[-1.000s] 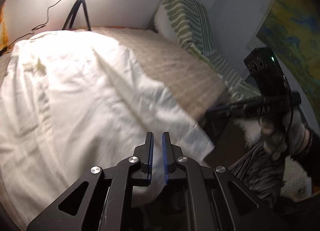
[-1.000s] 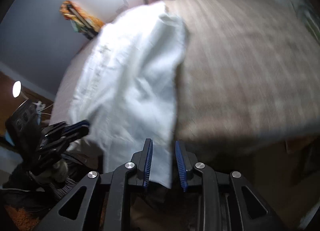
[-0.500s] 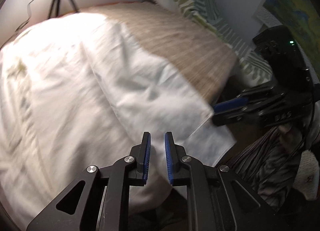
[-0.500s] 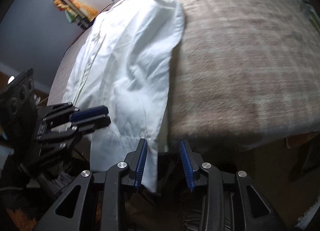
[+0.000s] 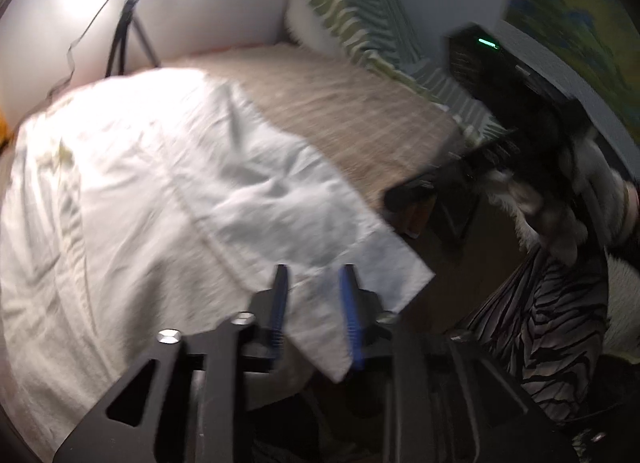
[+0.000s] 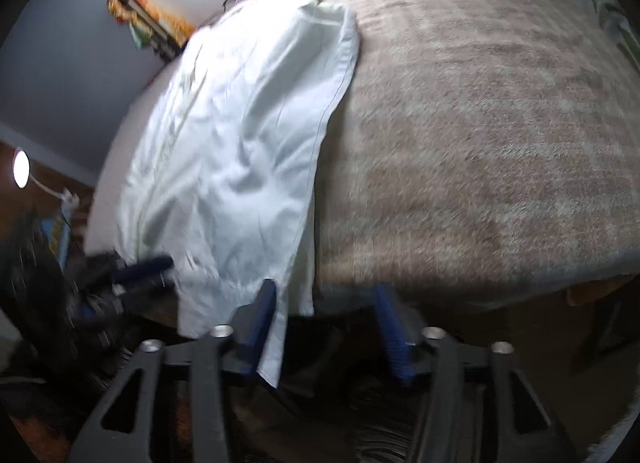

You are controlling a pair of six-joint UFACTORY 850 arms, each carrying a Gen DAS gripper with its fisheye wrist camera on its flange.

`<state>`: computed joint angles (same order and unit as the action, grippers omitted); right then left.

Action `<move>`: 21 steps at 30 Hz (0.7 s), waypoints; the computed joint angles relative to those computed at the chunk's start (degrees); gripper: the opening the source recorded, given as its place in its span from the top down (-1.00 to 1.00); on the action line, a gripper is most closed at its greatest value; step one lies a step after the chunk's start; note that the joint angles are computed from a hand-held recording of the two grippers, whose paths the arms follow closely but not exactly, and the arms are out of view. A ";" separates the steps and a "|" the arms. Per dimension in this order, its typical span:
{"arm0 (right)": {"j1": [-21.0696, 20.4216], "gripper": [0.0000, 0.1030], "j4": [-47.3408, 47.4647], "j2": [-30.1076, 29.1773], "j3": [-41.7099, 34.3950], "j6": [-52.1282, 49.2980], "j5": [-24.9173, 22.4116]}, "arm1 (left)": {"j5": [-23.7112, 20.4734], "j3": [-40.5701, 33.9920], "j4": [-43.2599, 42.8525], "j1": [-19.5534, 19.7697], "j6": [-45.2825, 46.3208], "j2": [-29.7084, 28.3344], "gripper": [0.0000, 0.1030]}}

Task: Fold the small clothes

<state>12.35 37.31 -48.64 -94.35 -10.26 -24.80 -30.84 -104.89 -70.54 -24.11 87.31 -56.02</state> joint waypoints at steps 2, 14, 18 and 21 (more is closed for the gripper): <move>-1.08 -0.15 5.96 -0.94 -0.78 -4.66 -2.00 | 0.65 1.52 -1.43 -0.54 3.64 0.87 0.19; -2.70 0.43 21.66 -4.29 -3.19 -16.13 -9.46 | 3.87 0.22 -2.80 -3.71 4.47 -1.23 0.04; -2.32 0.87 26.81 -4.20 -3.02 -19.16 -9.38 | 6.17 1.76 -7.22 -4.20 9.58 -0.66 0.04; -2.41 0.92 34.29 -3.81 -2.08 -23.86 -9.70 | 8.32 3.12 -15.62 -4.56 17.12 -0.18 0.04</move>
<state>9.94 71.60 -52.46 -96.44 -34.11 -34.49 -22.52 -101.78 -86.15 -28.66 104.43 -56.20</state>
